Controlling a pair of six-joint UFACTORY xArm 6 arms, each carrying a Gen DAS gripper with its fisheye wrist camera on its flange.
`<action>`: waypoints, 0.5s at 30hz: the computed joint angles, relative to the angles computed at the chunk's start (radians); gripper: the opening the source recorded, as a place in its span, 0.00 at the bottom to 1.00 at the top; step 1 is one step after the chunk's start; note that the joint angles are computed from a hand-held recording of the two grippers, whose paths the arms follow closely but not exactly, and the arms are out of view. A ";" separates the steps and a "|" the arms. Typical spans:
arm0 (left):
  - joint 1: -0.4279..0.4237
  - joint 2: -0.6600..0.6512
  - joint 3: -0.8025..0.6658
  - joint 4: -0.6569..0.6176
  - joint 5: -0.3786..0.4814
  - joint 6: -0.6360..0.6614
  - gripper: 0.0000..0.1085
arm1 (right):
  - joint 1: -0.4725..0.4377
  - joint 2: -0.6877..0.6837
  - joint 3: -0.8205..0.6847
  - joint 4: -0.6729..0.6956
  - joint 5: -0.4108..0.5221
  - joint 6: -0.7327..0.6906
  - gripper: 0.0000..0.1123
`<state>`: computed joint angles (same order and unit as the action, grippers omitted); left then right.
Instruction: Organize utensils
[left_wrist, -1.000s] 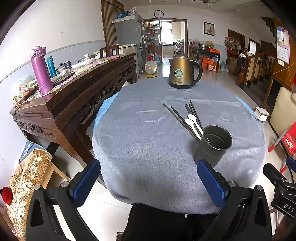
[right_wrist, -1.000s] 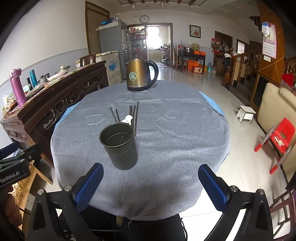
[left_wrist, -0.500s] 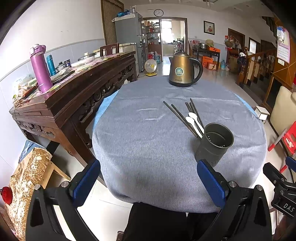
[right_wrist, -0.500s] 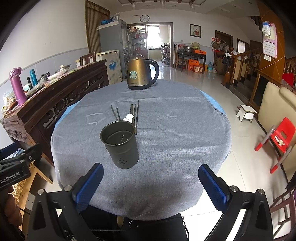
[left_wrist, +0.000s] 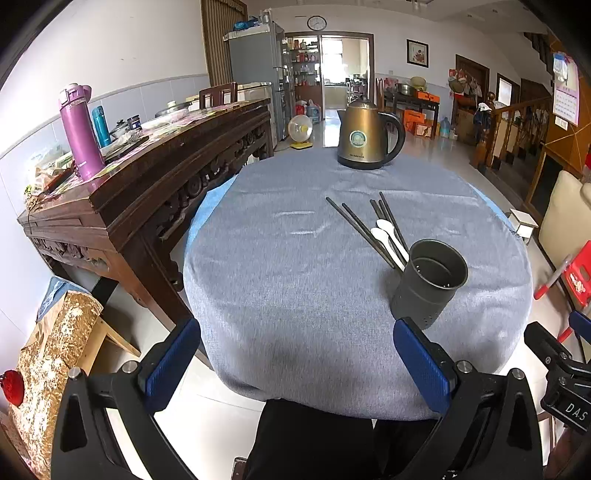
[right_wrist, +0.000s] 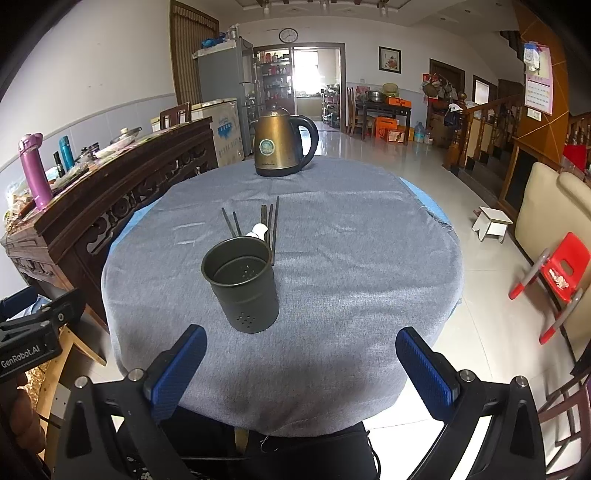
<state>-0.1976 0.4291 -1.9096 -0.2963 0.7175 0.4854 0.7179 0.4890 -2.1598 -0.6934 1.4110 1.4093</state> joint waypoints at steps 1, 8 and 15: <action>0.000 0.000 0.000 0.001 0.000 0.000 0.95 | 0.000 -0.002 0.002 0.000 0.000 0.001 0.92; 0.000 0.003 -0.001 0.000 0.000 0.003 0.95 | 0.000 -0.005 0.010 0.000 -0.005 0.006 0.92; 0.001 -0.001 0.006 0.003 -0.001 0.003 0.95 | 0.000 -0.004 0.012 -0.001 -0.009 0.011 0.92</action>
<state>-0.1967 0.4286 -1.9040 -0.2937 0.7163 0.4888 0.7177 0.4851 -2.1482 -0.6943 1.4024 1.4205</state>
